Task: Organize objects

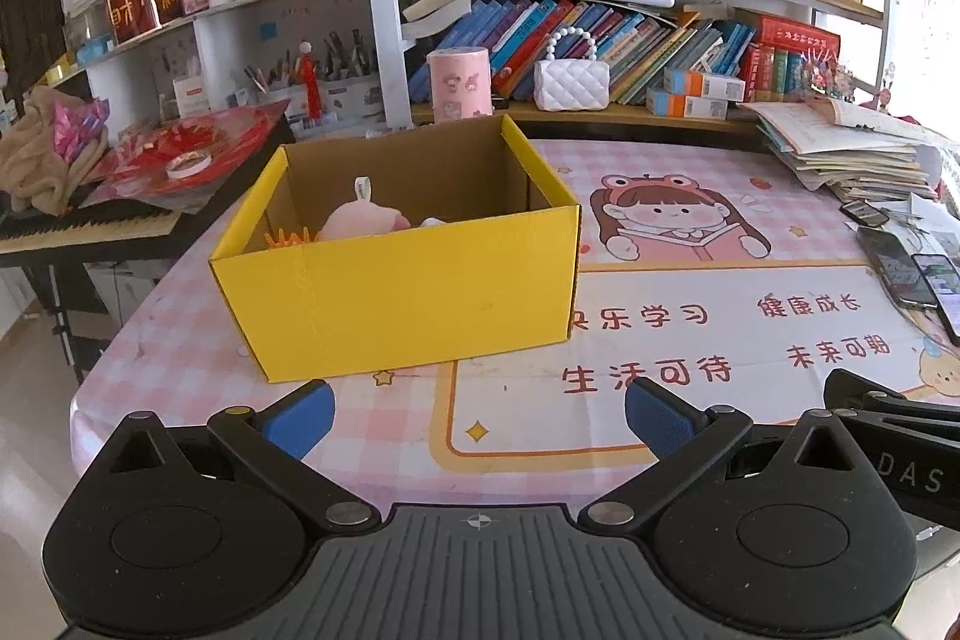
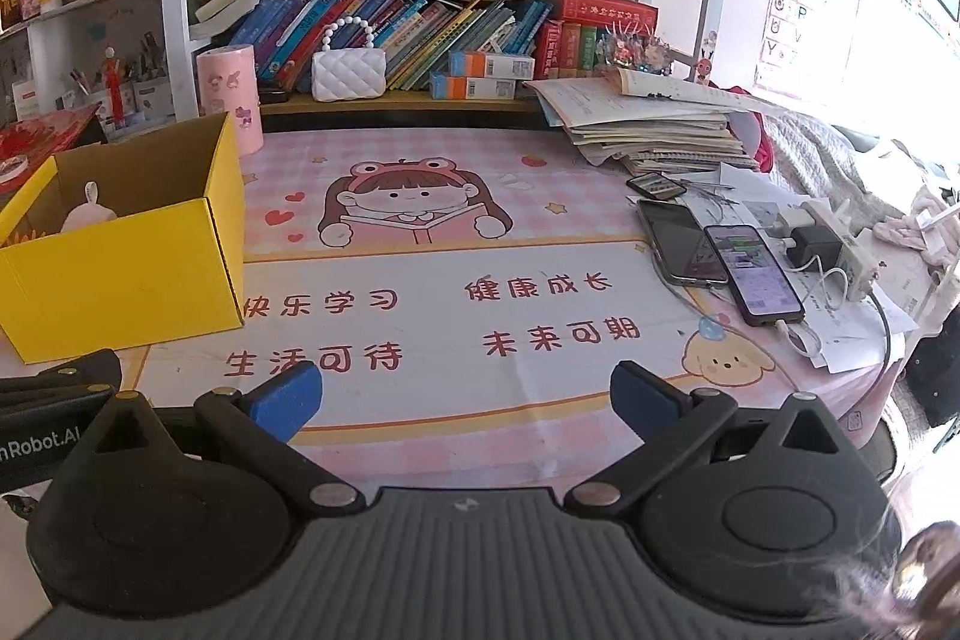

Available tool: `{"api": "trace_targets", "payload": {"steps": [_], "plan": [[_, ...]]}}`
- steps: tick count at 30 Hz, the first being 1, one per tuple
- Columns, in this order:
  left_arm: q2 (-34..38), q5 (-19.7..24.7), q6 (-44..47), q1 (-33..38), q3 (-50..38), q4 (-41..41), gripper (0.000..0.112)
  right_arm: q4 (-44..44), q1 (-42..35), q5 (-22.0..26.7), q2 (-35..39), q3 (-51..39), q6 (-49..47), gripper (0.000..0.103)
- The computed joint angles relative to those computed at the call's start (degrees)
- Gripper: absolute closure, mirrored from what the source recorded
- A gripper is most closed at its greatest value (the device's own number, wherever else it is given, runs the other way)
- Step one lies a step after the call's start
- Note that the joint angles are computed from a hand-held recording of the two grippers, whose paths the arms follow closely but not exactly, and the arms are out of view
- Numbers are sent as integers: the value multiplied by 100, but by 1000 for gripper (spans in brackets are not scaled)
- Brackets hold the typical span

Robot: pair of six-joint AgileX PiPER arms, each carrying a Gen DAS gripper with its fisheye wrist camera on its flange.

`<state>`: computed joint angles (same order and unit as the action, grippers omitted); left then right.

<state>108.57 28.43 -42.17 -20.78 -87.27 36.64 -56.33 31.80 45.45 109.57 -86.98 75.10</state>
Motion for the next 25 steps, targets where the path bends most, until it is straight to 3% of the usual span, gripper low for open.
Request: {"api": "trace_targets", "payload": {"steps": [25], "plan": [[58,3,177,64,-39,-175,9,60,21,80,165,-213,-45,0]]}}
